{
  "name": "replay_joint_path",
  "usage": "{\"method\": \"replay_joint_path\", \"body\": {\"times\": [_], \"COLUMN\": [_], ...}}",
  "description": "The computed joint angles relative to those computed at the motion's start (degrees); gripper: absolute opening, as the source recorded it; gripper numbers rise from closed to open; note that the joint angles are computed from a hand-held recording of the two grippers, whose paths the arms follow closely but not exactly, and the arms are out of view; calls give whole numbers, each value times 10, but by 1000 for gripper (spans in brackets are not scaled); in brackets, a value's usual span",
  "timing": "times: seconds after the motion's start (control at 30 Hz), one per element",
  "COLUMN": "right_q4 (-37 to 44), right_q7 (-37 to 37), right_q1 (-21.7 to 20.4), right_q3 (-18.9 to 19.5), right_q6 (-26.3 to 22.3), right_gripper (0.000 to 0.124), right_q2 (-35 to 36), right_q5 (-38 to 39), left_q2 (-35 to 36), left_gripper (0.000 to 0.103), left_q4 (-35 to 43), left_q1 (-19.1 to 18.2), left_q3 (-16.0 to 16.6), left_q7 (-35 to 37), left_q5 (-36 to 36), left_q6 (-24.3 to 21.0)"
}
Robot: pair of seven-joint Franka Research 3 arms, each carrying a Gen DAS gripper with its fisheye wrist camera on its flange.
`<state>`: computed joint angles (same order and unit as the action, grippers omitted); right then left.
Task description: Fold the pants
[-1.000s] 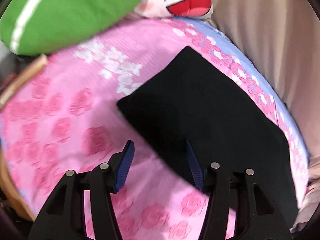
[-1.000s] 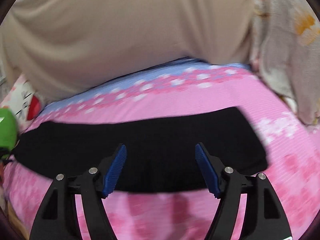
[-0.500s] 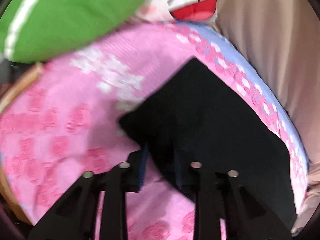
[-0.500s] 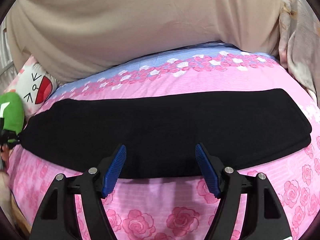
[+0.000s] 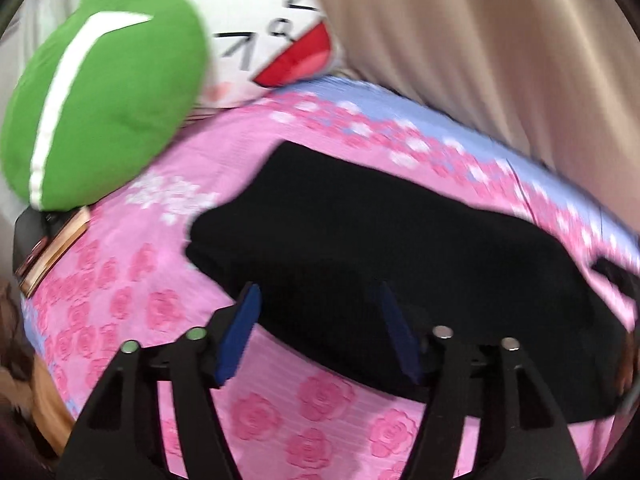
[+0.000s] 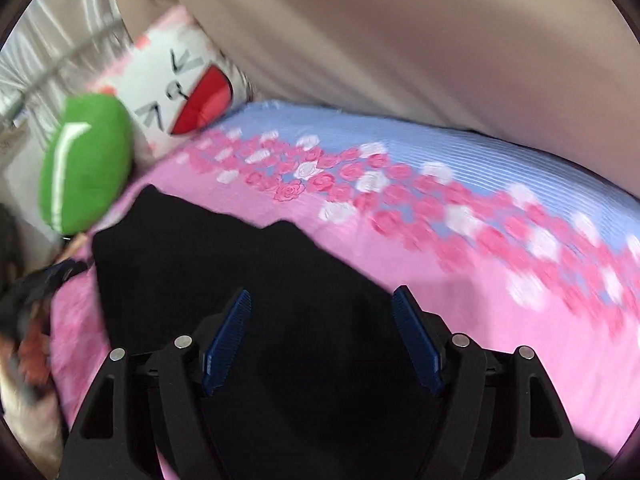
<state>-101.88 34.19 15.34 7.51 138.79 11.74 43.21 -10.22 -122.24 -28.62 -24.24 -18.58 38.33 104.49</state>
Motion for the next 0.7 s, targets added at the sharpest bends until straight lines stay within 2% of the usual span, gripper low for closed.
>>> {"method": "replay_joint_path", "body": {"times": [0.03,0.07,0.1,0.13,0.17,0.23,0.27,0.3,0.37,0.4,0.43,0.47,0.5,0.57,0.63,0.7], "right_q4": [37,59,92,107,103,72,80,100,124,115,90,51,22,-44,-102,-167], "right_q7": [38,58,71,73,72,44,55,82,107,104,102,84,49,-50,-102,-138], "right_q1": [14,18,20,23,28,40,62,63,56,48,47,44,21,-25,-41,-56], "right_q3": [0,1,5,10,12,20,7,7,11,17,19,21,40,54,30,-8], "right_q6": [-6,-17,-47,-58,-47,36,66,65,56,69,108,152,164,138,124,137], "right_gripper": [72,67,51,4,5,5,6,9,16,18,27,29,29,31,38,45], "right_q2": [34,54,81,94,93,79,92,110,124,114,95,64,37,-31,-81,-129], "right_q5": [-32,-47,-59,-68,-76,-83,-111,-138,-139,-129,-124,-104,-68,51,113,145], "left_q2": [9,20,32,39,45,59,67,75,87,91,93,92,89,83,90,107], "left_gripper": [63,63,63,63,63,64,64,64,65,65,65,65,66,67,68,68], "left_q4": [5,12,18,20,23,26,31,34,42,46,50,52,50,50,63,89], "left_q1": [-2,-3,-5,-6,-8,-9,-10,-10,-14,-17,-20,-22,-24,-28,-33,-42], "left_q3": [-3,-4,-4,-2,-1,6,8,11,14,14,14,15,16,14,9,5], "left_q7": [5,11,16,18,20,30,34,38,41,39,41,40,40,33,29,27], "left_q5": [1,4,9,11,12,12,10,8,13,16,17,18,18,22,32,46], "left_q6": [-3,-8,-11,-11,-11,-6,-11,-16,-28,-37,-44,-47,-45,-39,-50,-69]}}
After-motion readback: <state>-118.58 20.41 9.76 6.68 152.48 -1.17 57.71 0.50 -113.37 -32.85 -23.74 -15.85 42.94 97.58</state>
